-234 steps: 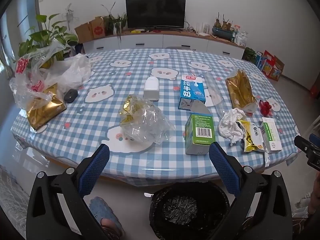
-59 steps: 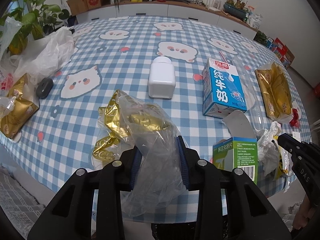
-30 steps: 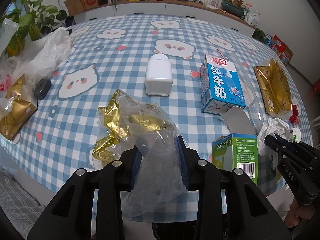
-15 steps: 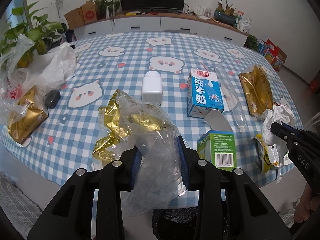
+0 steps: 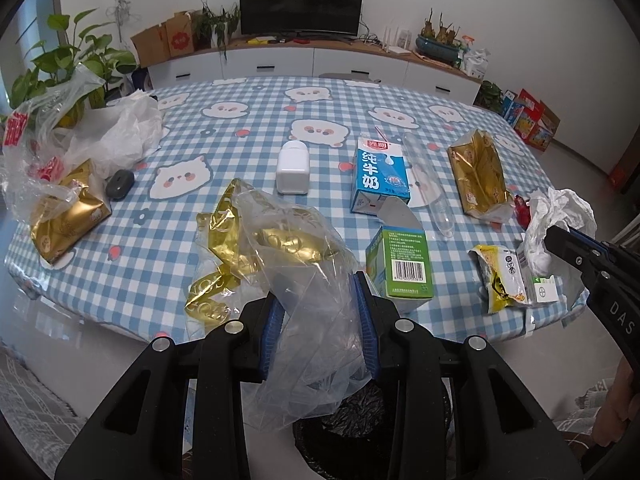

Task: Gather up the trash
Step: 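Carry the tissue in the right tool over the black bin and release it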

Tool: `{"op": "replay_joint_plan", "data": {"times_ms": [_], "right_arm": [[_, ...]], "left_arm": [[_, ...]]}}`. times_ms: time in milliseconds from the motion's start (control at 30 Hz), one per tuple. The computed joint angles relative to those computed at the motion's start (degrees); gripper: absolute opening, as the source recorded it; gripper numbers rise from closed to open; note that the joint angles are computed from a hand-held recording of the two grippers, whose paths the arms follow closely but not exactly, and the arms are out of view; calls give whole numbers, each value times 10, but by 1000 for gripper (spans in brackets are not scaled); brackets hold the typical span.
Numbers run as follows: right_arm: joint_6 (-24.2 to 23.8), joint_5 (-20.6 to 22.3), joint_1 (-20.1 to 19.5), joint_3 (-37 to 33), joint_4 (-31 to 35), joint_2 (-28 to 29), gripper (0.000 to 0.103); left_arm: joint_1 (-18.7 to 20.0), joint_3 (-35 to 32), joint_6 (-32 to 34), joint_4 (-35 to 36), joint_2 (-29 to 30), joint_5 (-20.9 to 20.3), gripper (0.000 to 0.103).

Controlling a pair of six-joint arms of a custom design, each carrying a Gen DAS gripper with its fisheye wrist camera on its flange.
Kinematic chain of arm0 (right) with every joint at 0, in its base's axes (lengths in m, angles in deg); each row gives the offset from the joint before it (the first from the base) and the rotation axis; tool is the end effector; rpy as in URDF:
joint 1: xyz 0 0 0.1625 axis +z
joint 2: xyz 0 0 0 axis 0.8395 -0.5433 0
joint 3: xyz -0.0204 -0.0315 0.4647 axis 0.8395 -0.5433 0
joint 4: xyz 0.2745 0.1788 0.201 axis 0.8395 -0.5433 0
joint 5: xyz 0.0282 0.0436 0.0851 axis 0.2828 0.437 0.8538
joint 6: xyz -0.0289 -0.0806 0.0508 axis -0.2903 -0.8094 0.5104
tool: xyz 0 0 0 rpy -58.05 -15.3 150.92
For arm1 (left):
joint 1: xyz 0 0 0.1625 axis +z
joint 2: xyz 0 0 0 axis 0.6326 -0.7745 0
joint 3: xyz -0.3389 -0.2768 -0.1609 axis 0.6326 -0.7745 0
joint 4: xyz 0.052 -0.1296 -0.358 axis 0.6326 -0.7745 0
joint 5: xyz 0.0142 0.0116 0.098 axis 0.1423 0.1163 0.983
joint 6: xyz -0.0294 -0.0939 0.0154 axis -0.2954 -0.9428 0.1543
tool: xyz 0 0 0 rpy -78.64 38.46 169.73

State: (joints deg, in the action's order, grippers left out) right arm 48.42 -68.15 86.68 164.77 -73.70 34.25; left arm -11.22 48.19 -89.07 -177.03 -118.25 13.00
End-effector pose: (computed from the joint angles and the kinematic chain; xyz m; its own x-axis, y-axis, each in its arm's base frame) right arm 0.5181 -0.3177 0.1768 -0.7083 -0.0199 0.7057 -0.4717 0.7571 -0.4521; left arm -0.2287 -0.3537 0.4523 -0.7391 0.1712 -0.6515 0.4840 0.8077 -0.3368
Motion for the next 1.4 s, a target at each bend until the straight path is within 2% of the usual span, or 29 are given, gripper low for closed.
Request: {"op": "replay_joint_plan", "data": {"times_ms": [233, 533, 767, 967, 1100, 1400], "right_arm": [[35, 7, 19, 5, 30, -3, 9], [89, 21, 40, 22, 65, -7, 9], [126, 45, 43, 53, 77, -6, 9], [152, 72, 42, 89, 65, 1, 9], [174, 77, 46, 102, 68, 13, 9], [193, 96, 34, 140, 27, 38, 9]], "left_arm": [[-39, 4, -48, 57, -28, -2, 33], [-85, 21, -117, 131, -70, -25, 33], [-115, 51, -158, 162, -111, -45, 33], [-123, 91, -178, 168, -150, -71, 33], [-135, 112, -195, 179, -174, -76, 33], [-112, 160, -204, 168, -215, -75, 33]]}}
